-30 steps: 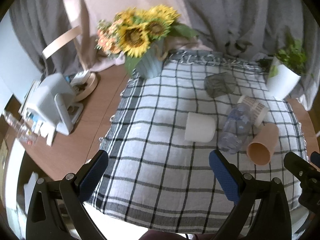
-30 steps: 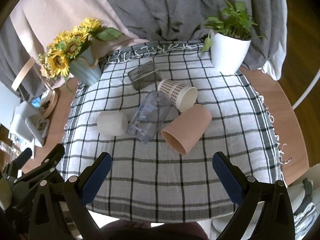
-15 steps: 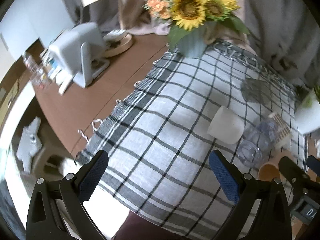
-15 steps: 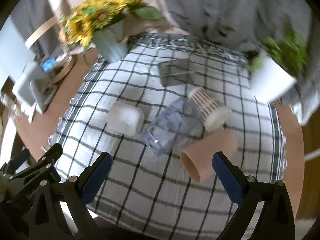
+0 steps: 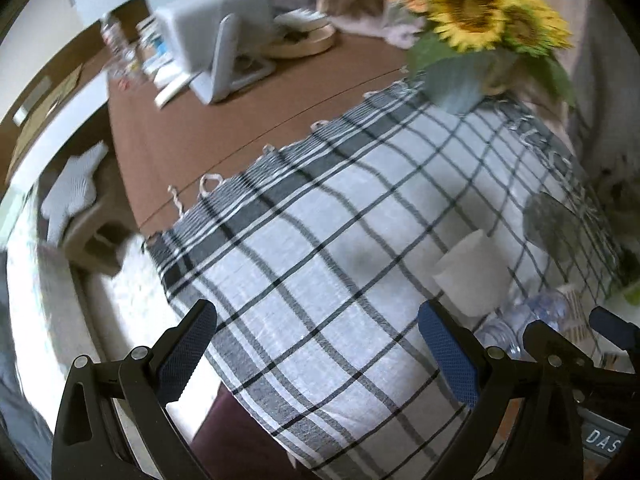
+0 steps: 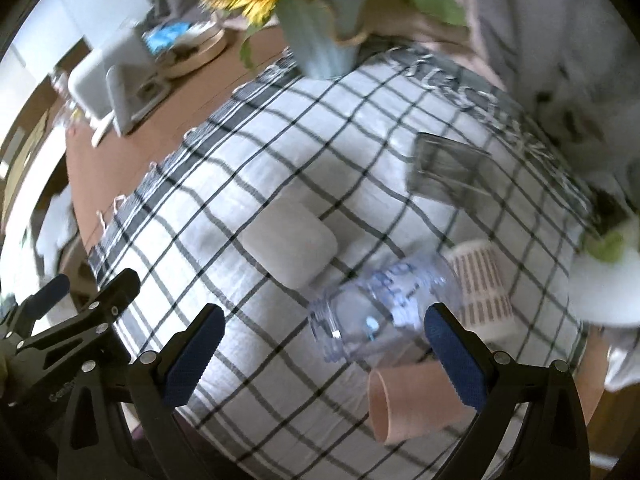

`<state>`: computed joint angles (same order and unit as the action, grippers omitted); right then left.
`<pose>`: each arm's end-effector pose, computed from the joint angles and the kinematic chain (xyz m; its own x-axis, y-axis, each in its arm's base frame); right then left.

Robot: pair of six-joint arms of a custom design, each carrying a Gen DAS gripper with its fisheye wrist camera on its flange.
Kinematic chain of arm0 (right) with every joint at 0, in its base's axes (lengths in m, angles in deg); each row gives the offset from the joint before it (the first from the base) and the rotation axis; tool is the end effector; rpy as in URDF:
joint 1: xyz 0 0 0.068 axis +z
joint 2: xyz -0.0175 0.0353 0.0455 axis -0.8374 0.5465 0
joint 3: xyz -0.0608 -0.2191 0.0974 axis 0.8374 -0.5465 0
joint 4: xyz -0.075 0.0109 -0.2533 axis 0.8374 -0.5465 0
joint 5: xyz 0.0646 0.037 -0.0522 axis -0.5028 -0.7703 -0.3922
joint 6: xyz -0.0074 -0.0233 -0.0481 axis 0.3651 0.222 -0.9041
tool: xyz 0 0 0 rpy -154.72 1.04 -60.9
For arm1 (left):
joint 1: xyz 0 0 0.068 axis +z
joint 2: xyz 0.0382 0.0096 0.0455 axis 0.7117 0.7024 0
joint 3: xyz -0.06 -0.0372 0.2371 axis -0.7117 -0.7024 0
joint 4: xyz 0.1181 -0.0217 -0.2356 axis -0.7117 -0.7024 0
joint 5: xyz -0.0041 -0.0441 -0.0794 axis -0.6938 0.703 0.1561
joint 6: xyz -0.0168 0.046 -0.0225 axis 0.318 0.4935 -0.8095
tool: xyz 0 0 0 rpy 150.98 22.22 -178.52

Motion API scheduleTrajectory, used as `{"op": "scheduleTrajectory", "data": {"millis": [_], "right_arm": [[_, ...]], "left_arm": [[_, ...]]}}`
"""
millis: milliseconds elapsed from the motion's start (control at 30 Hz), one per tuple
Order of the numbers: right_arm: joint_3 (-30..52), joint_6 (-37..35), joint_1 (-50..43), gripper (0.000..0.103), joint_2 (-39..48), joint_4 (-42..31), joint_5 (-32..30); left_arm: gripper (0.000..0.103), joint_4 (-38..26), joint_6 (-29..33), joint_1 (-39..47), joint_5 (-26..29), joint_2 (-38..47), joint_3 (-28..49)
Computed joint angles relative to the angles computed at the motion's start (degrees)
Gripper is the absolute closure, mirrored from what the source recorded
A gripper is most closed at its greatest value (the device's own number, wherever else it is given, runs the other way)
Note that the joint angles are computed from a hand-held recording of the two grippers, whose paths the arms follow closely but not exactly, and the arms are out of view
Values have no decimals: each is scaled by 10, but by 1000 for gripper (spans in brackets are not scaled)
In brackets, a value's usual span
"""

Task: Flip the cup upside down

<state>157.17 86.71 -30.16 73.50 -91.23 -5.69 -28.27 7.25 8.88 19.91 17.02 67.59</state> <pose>0.2956 0.1453 0.1838 -0.9587 -0.0549 -0.2791 -0.0647 0.9976 0.0260 0.2820 -0.1971 0.1658 -0.9135 -0.2205 -0.3420 -0.2333 0.9724 -0.0038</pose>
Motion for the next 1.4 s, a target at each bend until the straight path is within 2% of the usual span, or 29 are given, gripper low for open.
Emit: {"op": "scheduleTrajectory", "data": {"millis": [367,633,900,1133,1400], "right_arm": [[162,-131,-24,5,175,-50,-71],[265,-181,-33,9,288,-100,-81],[323,-196,-38,15,358,-113,-90],[351,-184,-40,26,393,-111,-112],[319,-134,-29,27,379,-72,-90]], "left_arm": [[1,-44,-37,25,12,89,55],[0,-53,-44,33,26,149,85],[0,-56,-29,48,40,198,117],[0,-37,-1,63,45,210,119],[0,-5,92,78,33,203,122]]}}
